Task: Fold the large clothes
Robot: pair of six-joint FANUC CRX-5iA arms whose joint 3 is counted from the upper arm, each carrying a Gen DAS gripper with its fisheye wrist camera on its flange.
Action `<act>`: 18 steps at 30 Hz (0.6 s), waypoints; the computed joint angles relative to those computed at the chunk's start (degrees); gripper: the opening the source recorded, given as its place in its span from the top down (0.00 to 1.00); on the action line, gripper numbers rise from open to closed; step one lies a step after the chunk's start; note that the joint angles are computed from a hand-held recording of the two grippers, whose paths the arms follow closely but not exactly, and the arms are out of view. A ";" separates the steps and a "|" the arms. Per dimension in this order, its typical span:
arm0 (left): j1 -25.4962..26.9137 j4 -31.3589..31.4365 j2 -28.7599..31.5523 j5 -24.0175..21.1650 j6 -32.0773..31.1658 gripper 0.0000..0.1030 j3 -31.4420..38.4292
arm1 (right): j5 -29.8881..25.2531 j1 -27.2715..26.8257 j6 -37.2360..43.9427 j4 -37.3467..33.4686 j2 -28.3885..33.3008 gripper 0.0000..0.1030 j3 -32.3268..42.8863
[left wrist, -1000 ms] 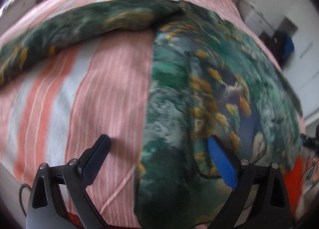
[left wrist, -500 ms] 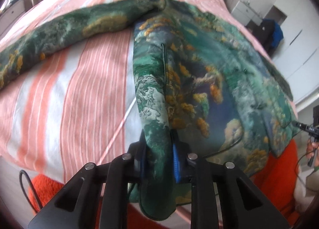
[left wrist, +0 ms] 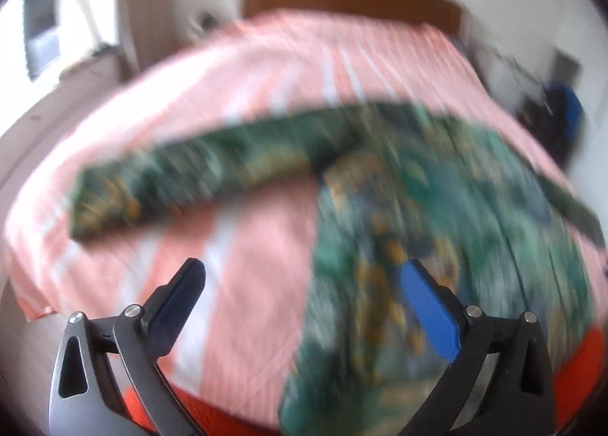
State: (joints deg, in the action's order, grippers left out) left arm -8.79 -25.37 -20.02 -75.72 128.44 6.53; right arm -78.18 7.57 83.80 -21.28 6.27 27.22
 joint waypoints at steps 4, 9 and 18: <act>-4.85 -9.77 2.03 -2.14 7.07 0.00 1.95 | 7.81 -5.86 -8.69 -0.46 3.63 0.33 3.09; -3.81 -8.02 5.15 -3.12 9.85 0.00 1.34 | 15.06 -11.98 -25.31 -4.08 9.71 0.33 4.85; -5.21 -14.57 3.79 -8.52 17.42 0.01 -3.61 | 23.79 -10.95 -38.35 1.18 19.39 0.50 11.16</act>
State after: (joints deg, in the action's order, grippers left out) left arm -14.00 -39.94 -16.23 -84.24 145.86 2.91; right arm -54.39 -3.38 45.44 -20.10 25.66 38.38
